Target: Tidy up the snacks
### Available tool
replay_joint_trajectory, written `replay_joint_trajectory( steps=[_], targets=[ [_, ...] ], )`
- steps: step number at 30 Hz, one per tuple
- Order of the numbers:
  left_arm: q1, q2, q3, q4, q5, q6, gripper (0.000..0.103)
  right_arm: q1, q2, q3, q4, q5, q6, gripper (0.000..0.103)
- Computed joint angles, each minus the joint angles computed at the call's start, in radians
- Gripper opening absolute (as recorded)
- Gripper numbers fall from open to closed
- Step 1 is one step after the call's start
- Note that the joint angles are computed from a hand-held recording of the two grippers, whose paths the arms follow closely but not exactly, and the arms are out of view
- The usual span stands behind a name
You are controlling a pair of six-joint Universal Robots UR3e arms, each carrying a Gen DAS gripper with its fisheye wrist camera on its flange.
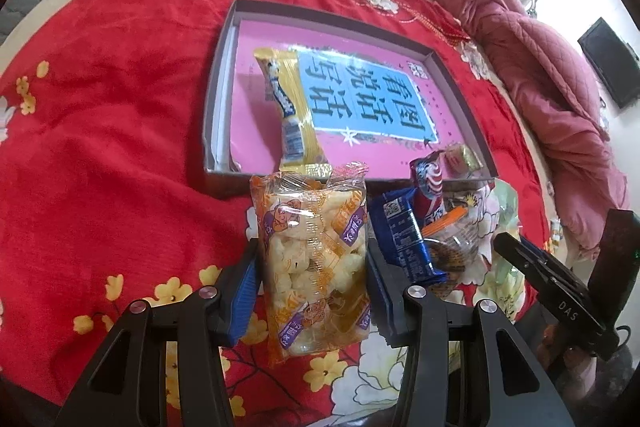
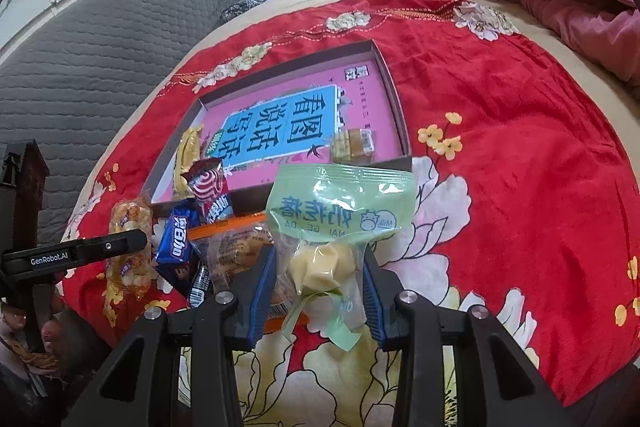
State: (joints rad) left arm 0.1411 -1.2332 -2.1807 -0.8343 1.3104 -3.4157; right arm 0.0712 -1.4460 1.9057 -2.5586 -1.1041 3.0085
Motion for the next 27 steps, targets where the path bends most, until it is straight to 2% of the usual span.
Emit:
replay_joint_trajectory(
  steps=[12,27],
  targets=[
    [-0.007,0.005,0.047,-0.017,0.021,-0.014,0.05,-0.013,-0.005,0.006,-0.042,0.033,0.008,0.04],
    [-0.037,-0.056,0.119,0.021,0.036,-0.037,0.05,-0.022,-0.006,0.007,-0.075,0.046,0.021,0.04]
  ],
)
